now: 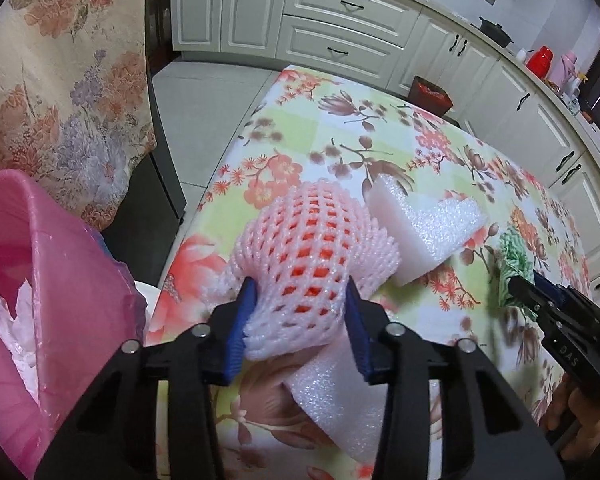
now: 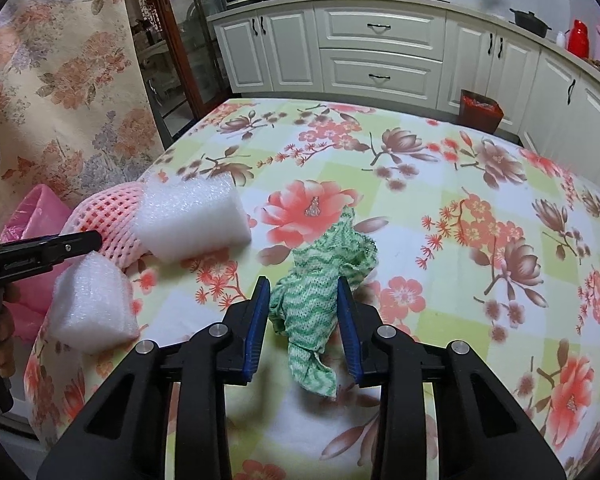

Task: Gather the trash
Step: 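Grasp the pink foam fruit net with the left tool while the right tool grasps the green cloth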

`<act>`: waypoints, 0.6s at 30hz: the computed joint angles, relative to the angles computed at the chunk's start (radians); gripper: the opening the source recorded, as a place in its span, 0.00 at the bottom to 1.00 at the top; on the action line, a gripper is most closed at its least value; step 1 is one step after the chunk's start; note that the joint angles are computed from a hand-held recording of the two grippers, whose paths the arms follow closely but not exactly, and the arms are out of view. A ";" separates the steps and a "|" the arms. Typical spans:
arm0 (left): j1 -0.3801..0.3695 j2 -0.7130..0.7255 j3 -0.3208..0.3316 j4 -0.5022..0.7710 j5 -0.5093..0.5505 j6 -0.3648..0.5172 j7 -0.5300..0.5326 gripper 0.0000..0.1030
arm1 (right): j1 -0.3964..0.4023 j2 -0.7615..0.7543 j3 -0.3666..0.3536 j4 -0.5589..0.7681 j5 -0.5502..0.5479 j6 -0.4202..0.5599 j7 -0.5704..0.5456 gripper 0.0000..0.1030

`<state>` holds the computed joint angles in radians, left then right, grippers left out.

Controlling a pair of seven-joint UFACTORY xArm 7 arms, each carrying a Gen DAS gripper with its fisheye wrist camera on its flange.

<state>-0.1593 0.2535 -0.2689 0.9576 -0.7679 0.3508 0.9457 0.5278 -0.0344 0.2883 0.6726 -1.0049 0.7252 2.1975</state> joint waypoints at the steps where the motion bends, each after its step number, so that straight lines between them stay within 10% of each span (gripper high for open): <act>1: 0.004 -0.009 -0.007 -0.007 -0.015 -0.008 0.015 0.37 | 0.002 -0.004 0.002 0.001 0.002 0.007 -0.001 0.32; 18: -0.043 -0.197 0.070 -0.105 -0.280 0.000 0.241 0.34 | 0.036 -0.078 0.068 0.049 0.062 0.164 -0.048 0.32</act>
<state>-0.2026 0.0565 -0.1987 0.8522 -1.0482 0.3505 1.1871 0.5637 -0.1123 0.3567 0.7218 -0.9431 0.8896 2.1492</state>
